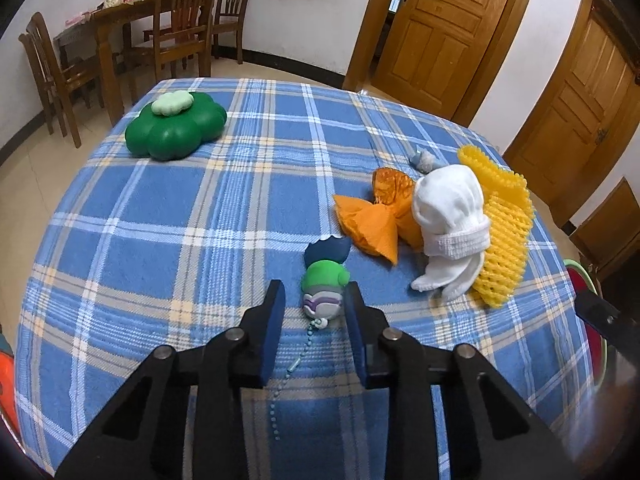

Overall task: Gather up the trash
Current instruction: 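Lower the left gripper around the green-and-white toy bottle and close, then grasp the yellow foam mesh with the right gripper while the left lifts the toy bottle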

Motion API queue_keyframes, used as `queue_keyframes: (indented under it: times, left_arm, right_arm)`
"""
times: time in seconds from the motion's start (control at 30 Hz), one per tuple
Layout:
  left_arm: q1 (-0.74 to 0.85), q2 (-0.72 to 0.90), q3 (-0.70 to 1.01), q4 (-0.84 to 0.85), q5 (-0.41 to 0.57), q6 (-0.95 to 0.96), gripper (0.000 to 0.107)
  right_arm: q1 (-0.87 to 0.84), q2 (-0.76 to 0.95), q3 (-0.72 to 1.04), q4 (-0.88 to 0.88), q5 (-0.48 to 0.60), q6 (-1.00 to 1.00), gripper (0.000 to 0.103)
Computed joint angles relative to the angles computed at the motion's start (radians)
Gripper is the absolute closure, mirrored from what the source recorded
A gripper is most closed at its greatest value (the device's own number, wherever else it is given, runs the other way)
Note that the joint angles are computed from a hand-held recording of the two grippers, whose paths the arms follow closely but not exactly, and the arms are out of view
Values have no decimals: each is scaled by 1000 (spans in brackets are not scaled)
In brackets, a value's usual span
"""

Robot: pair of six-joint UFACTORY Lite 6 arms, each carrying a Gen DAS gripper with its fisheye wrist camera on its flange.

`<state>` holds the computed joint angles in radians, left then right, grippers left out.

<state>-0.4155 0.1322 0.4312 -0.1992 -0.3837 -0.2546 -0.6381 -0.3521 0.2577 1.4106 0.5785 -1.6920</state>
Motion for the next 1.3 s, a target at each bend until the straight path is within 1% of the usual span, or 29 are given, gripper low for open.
queue_keyframes:
  times: [0.1,0.23,0.33,0.47,0.57,0.7,0.77,0.8,0.83,0.9,1.0,1.13,1.3]
  left_arm:
    - [14,-1,-6,58,-9,-54,80]
    - [24,5,-6,91,-21,-85,81]
    - [23,9,-6,85,-27,-78,81]
    - [18,3,-12,74,-30,-71,81]
    - [14,3,-10,59,-31,-61,81]
    - [13,-1,-9,58,-23,-63,82]
    - [23,-3,-14,106,-24,-101,86]
    - [22,-5,-16,113,-23,-107,86]
    - [17,-10,-19,99,-20,-98,86]
    - [13,-21,-26,102,-15,-105,86]
    - [0,-52,-40,93,-1,-107,87]
    - [-27,-112,-64,31,19,-57,87]
    - [-83,-176,-75,-121,50,66,87]
  right_arm:
    - [104,24,10,82,-46,-22,63]
    - [242,95,33,245,-102,-100,63]
    - [306,141,50,350,-114,-160,63]
    - [389,216,89,537,-146,-302,63]
    - [418,287,129,589,-148,-340,64]
    - [445,356,160,647,-147,-382,78]
    - [446,342,139,681,-140,-424,85]
    - [446,322,124,704,-141,-451,89]
    - [448,293,103,728,-144,-482,90]
    - [435,244,74,709,-141,-475,91]
    - [395,179,44,607,-124,-403,92]
    - [295,53,-14,380,-72,-240,92]
    - [162,-102,-76,152,-2,-94,92]
